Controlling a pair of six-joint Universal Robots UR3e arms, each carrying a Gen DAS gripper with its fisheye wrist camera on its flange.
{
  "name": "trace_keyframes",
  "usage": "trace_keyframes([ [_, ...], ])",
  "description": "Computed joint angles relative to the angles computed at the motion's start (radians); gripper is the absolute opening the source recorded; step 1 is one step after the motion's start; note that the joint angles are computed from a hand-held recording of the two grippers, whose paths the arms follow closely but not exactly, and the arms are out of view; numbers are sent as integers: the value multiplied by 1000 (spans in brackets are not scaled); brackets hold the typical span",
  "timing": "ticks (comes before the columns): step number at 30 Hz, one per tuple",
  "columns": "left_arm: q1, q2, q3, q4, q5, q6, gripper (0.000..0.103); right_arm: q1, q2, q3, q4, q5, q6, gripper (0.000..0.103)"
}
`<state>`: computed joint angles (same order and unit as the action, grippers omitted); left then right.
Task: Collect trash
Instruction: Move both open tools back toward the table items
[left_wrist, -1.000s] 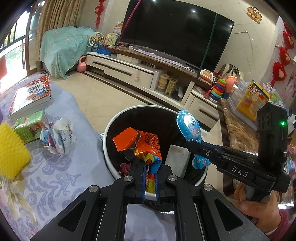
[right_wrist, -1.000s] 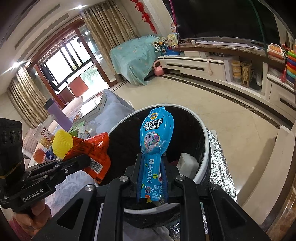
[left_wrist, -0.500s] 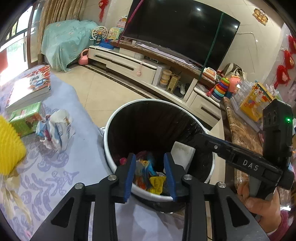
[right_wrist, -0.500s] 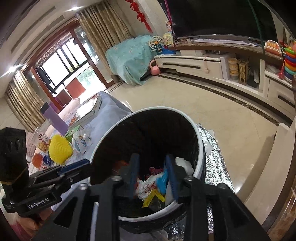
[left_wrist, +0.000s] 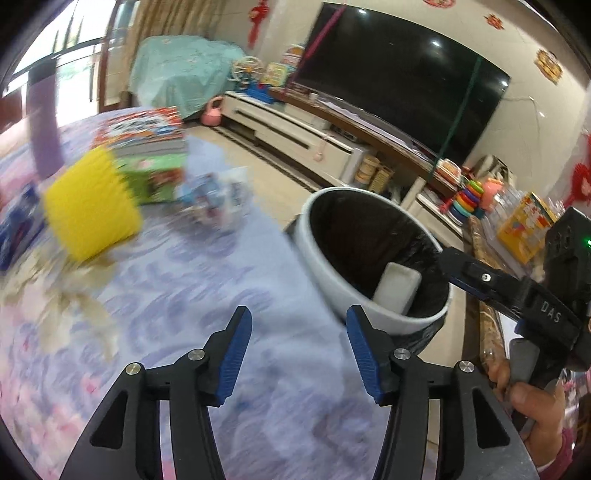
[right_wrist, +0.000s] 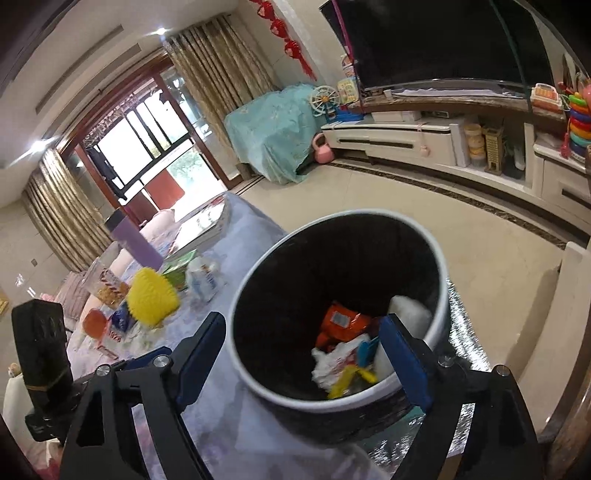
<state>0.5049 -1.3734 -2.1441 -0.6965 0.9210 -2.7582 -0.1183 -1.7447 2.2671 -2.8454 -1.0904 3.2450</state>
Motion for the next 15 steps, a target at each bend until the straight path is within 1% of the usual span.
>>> trace_keyframes([
  [3, 105, 115, -67, -101, -26, 74, 53, 48, 15, 1, -20, -10, 31, 88],
  [6, 230, 242, -115, -254, -57, 174, 53, 108, 36, -5, -42, -28, 62, 88],
  [9, 362, 382, -141, -458, -84, 294, 54, 183, 67, -20, -70, -64, 98, 89],
  [10, 424, 442, -143, -562, -95, 357, 54, 203, 76, -25, -77, -70, 105, 89],
  [12, 497, 497, -135, -677, -105, 431, 54, 254, 104, -47, -90, -86, 122, 89],
  [15, 640, 590, -105, -904, -117, 579, 54, 328, 151, -92, -107, -122, 141, 89],
])
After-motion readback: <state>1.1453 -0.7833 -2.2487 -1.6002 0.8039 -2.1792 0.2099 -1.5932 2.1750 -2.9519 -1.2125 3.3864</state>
